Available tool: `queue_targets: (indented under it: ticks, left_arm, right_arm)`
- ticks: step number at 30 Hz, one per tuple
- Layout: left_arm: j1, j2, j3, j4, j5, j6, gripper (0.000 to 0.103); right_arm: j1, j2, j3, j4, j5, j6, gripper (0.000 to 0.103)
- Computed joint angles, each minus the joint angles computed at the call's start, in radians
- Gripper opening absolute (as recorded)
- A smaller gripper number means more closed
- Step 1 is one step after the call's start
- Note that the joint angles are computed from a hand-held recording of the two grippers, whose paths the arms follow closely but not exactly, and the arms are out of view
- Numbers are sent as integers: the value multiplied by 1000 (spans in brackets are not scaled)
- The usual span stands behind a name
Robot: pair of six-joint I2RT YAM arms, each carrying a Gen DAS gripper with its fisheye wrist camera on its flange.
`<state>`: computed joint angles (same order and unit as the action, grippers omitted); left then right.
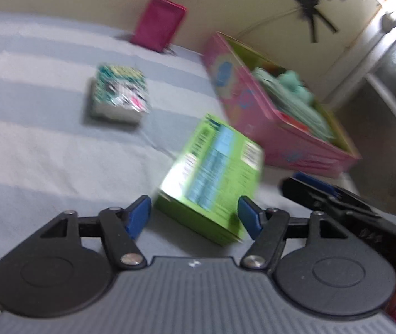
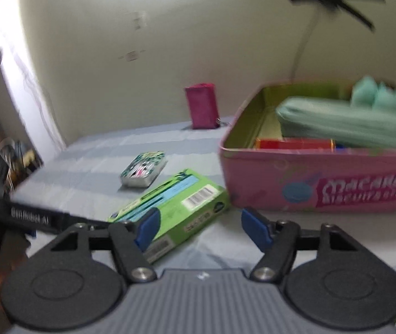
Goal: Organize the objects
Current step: 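Grasp the green medicine box with the left tool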
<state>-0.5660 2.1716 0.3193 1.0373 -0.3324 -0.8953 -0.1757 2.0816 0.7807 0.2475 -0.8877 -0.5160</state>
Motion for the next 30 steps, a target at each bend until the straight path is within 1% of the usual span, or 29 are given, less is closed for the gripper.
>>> queue_targets:
  ticks: [1, 2, 3, 4, 5, 6, 7, 8, 9, 10, 11, 13, 14, 15, 16, 17, 18, 19, 21, 23, 24, 25, 27, 28, 29, 30]
  left_arm:
    - [-8, -27, 27, -92, -78, -8, 69]
    - [-6, -42, 39, -144, -162, -5, 67]
    - [8, -57, 62, -227, -234, -3, 66]
    - [42, -76, 79, -302, -256, -8, 66]
    - [90, -89, 57, -279, -211, -6, 66]
    - [140, -98, 5, -184, -130, -4, 66]
    - [159, -113, -35, -125, -88, -5, 66]
    - [144, -135, -55, -109, -91, -4, 66]
    - [107, -163, -65, -125, -120, 2, 67]
    - [65, -184, -75, -136, -149, 9, 67]
    - [34, -198, -78, -151, -151, 12, 67]
    - [17, -190, -80, -140, -103, 20, 67]
    - [20, -172, -91, -108, -81, 17, 67]
    - [22, -142, -112, -51, -68, 4, 67]
    - [32, -114, -128, 1, -57, -9, 67]
    - [41, -88, -136, 43, -52, -32, 67]
    - [67, -62, -159, 108, -40, -46, 67]
    - [94, -39, -186, 172, -30, -59, 67]
    - [131, -23, -221, 226, -38, -79, 67]
    - [134, -34, -275, 260, -77, -106, 67]
    - [148, -30, -294, 284, -78, -109, 67]
    - [167, -16, -309, 316, -68, -104, 67]
    - [196, -14, -306, 324, -40, -78, 67]
    - [200, -14, -289, 310, -24, -64, 67]
    - [198, -15, -266, 292, -6, -53, 67]
    - [198, -1, -247, 297, 18, -41, 67]
  right_arm:
    - [-2, 17, 17, -11, -5, 13, 62]
    - [-6, 31, 28, -19, -18, 9, 62]
    - [-7, 44, 33, -15, -30, 4, 62]
    - [-6, 46, 29, -8, -40, -3, 62]
    - [-6, 43, 24, 0, -46, -11, 62]
    - [-2, 43, 21, 14, -48, -11, 62]
    - [7, 48, 26, 21, -47, -3, 62]
    - [17, 58, 46, 0, -42, 3, 62]
    - [31, 66, 63, -25, -30, 10, 62]
    - [42, 77, 96, -97, -24, -13, 62]
    - [52, 86, 124, -172, -22, -44, 62]
    - [69, 102, 161, -309, -21, -128, 62]
    - [79, 103, 146, -313, -29, -148, 62]
    - [91, 99, 120, -282, -45, -136, 63]
    - [110, 99, 111, -291, -62, -132, 63]
    - [133, 104, 107, -302, -92, -127, 63]
    - [159, 120, 122, -351, -139, -133, 63]
    - [187, 138, 133, -373, -181, -114, 63]
    - [244, 145, 141, -394, -208, -100, 63]
    - [254, 107, 92, -315, -210, -94, 63]
    - [237, 82, 58, -242, -212, -72, 63]
    - [210, 63, 24, -151, -220, -25, 63]
    - [154, 43, -21, 42, -226, 119, 63]
    - [141, 36, -37, 120, -207, 177, 63]
    - [145, 23, -53, 187, -154, 222, 63]
    - [149, 17, -53, 209, -112, 223, 63]
